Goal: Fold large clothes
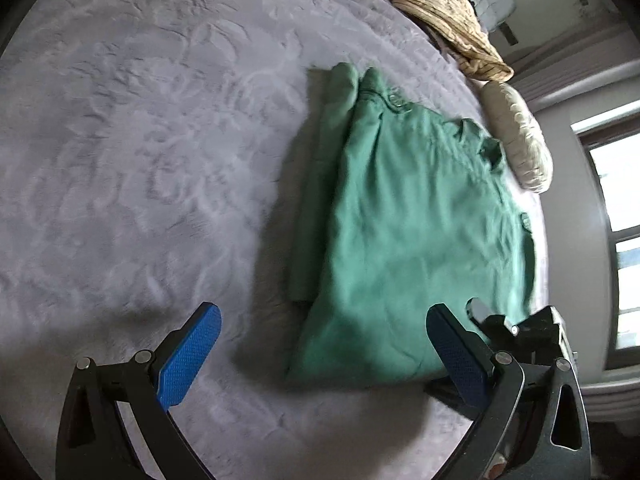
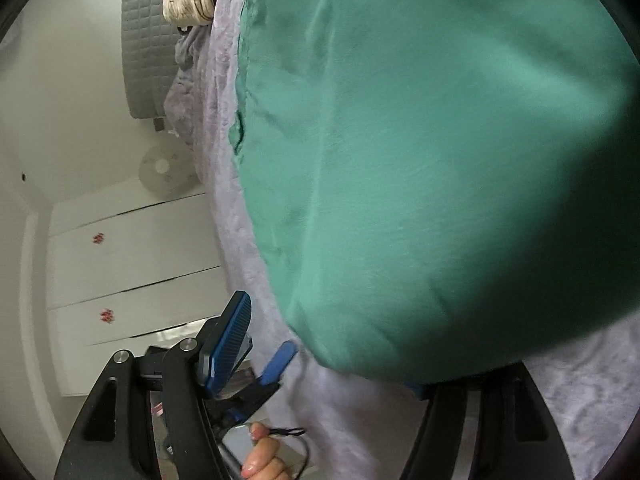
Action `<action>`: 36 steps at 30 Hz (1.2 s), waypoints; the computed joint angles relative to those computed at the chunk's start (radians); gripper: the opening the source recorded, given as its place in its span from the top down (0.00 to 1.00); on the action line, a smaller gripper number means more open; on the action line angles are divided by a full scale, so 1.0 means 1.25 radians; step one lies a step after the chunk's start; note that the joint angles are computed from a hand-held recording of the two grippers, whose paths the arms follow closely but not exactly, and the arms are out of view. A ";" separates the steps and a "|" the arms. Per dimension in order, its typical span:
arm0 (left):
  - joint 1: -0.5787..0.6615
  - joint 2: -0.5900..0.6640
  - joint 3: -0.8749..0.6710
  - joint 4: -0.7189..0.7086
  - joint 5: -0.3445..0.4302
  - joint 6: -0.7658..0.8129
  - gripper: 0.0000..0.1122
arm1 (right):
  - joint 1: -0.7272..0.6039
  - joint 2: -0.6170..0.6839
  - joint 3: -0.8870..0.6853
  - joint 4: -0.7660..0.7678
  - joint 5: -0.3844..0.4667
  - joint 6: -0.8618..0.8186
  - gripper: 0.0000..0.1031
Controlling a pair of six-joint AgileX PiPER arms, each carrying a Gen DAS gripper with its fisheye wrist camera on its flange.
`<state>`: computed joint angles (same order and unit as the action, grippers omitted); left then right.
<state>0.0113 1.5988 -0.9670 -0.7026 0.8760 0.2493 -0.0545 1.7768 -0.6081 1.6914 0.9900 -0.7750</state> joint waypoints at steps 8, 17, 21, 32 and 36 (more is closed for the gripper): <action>0.007 0.126 -0.090 -0.165 0.075 0.099 0.08 | -0.036 0.016 -0.074 -0.009 0.106 -0.025 0.91; -0.091 0.282 -0.284 -0.185 0.119 0.064 0.22 | -0.029 -0.021 -0.140 -0.124 0.092 0.018 0.91; -0.162 0.315 -0.332 -0.046 0.091 -0.050 0.73 | 0.000 -0.022 -0.154 -0.273 0.042 0.103 0.87; -0.207 0.233 -0.306 0.055 0.006 -0.108 0.83 | -0.223 -0.192 -0.253 -0.641 0.105 0.181 0.87; -0.219 0.193 -0.317 0.075 0.003 -0.136 0.86 | -0.254 -0.128 -0.308 -0.706 0.063 0.175 0.91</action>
<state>-0.2624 1.8395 -1.3638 -0.6083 0.8796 0.0799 -0.3724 1.6166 -0.9928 0.8088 1.0687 -0.5561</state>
